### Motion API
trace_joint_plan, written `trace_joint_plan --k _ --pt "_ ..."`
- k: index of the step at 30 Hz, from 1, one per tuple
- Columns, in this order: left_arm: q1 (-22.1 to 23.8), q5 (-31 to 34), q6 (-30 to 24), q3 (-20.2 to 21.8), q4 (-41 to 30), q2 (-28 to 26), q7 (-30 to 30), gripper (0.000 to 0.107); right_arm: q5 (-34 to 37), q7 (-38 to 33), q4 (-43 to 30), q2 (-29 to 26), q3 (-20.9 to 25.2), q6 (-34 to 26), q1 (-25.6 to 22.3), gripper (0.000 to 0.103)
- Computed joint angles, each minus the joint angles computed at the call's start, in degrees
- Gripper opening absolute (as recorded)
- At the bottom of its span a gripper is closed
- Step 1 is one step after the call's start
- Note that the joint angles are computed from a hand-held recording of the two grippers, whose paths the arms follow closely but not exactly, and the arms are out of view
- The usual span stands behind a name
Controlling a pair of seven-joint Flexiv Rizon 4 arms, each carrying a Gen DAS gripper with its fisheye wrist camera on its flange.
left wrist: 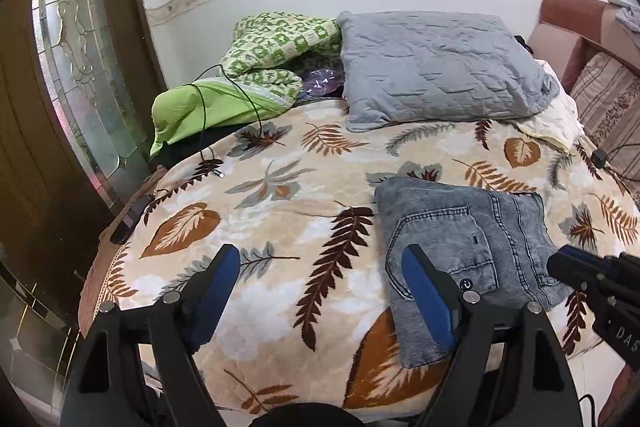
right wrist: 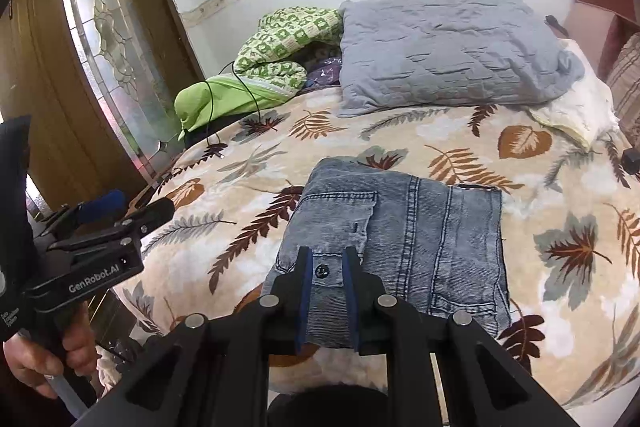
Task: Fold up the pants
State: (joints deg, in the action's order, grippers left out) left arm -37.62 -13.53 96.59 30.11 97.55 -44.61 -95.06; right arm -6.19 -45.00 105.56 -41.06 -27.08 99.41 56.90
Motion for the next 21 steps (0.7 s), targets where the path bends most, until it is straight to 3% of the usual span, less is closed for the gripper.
trace_joint_plan --k 6,21 --pt "-2.08 -0.56 -0.51 3.64 -0.49 -1.21 -1.93 0.088 -0.85 -0.26 -1.02 -0.47 1.82 -0.39 -1.40 0.018" --pt "-2.17 -1.23 -0.59 4.77 -0.08 -1.16 -3.19 0.088 -1.59 -0.30 -1.52 -0.60 2.23 -0.60 -1.65 0.018"
